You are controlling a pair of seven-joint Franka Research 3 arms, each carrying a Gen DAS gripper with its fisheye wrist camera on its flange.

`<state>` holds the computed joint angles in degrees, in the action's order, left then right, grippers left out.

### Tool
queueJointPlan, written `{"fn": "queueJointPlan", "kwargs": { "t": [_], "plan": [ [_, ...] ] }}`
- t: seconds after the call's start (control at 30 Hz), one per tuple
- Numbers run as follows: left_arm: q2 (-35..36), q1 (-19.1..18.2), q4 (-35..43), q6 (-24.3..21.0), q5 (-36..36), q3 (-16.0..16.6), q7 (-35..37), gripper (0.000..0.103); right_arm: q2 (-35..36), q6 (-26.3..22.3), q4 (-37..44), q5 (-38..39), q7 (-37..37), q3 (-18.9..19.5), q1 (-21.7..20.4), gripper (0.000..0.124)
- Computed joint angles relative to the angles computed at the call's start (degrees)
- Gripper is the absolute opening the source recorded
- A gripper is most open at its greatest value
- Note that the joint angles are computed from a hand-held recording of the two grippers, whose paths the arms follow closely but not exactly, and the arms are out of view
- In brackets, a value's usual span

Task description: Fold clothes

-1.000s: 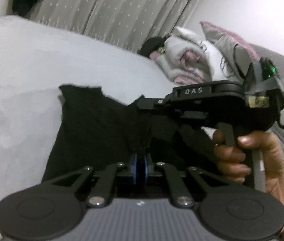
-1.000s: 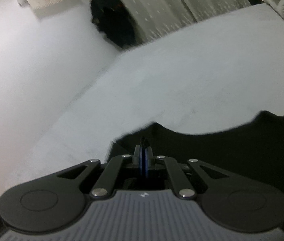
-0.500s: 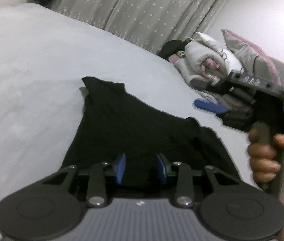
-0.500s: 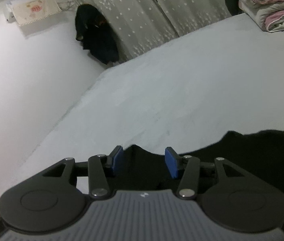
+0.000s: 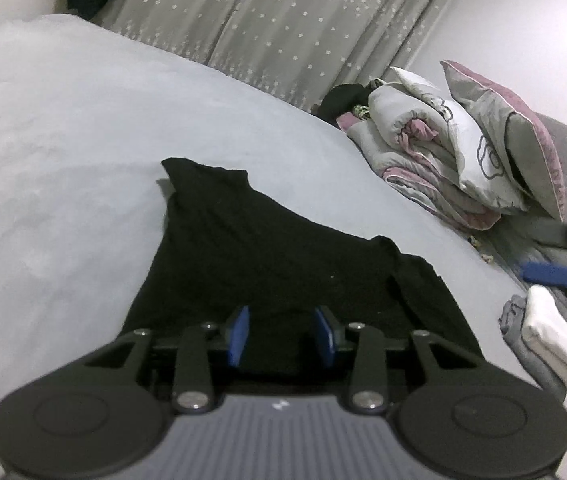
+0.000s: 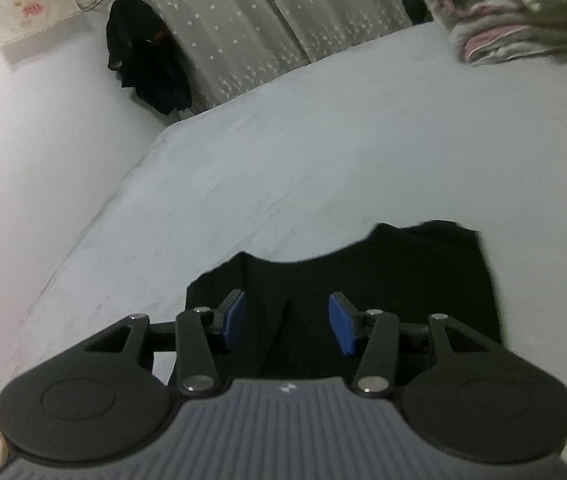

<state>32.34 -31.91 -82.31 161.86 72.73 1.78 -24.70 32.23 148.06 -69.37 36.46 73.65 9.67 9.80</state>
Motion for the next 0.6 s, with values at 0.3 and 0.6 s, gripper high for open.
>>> {"fn": "queueJointPlan", "kwargs": {
  "t": [0.3,0.6],
  "plan": [
    [-7.5,-0.6,-7.7,-5.1,-6.9,-5.1,6.2,0.049,-18.0,4.7,-24.0,9.9,-5.7,-1.2,-2.1,0.051],
    [-17.5,-0.8,-18.1,-14.5,-12.8,-12.2,14.6,0.049,-29.6,5.3,-39.0,11.8,-5.2,-5.6,0.2,0.051]
  ]
}}
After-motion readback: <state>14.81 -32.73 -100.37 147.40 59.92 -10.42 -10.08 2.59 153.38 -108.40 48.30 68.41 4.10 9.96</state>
